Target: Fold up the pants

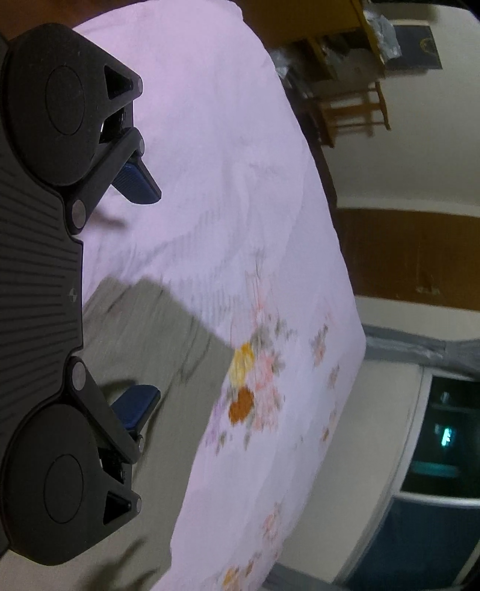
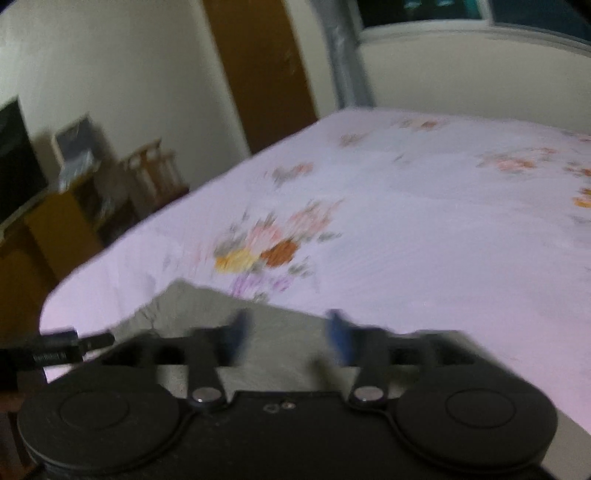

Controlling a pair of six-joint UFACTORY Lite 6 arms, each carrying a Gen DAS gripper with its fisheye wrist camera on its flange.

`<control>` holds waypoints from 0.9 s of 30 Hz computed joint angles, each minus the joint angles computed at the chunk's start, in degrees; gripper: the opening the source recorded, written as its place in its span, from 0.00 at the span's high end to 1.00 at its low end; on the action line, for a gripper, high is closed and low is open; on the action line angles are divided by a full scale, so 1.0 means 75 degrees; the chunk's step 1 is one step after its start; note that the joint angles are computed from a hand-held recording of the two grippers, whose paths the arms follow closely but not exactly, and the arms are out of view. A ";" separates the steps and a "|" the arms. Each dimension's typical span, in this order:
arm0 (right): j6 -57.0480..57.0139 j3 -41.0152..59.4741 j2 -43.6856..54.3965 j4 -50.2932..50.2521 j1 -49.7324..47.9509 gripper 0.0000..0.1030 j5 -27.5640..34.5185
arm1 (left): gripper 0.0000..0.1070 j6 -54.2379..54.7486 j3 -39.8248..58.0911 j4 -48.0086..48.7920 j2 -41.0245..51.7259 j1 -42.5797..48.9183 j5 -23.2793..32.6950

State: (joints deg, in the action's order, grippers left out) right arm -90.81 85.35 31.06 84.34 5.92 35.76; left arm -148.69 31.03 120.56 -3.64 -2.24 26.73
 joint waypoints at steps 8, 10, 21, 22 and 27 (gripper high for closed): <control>-0.1129 -0.2656 -0.2158 0.0692 -0.4388 0.07 0.2108 | 0.04 0.1153 0.0094 -0.2137 -0.0416 -0.2377 0.0401; -0.0575 -0.2580 -0.1939 0.0572 -0.5948 0.07 0.2548 | 0.04 0.1207 0.0339 -0.2477 -0.0176 -0.3136 0.0662; 0.1566 0.0163 0.1643 -0.0155 -1.0784 0.32 0.3752 | 0.04 0.1452 0.4616 -0.3589 0.3918 -0.6719 0.1143; 0.1990 0.0506 0.2034 -0.0261 -1.0862 0.37 0.3766 | 0.04 0.1683 0.5209 -0.3838 0.4388 -0.6936 0.1122; 0.3517 0.1919 0.3563 -0.0522 -1.0933 0.48 0.4051 | 0.04 0.2939 0.7840 -0.5206 0.6261 -0.7748 0.1265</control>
State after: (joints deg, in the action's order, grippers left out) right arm -64.43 99.74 57.78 80.43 -76.07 66.14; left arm -126.65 89.83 81.51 43.31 -60.35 36.22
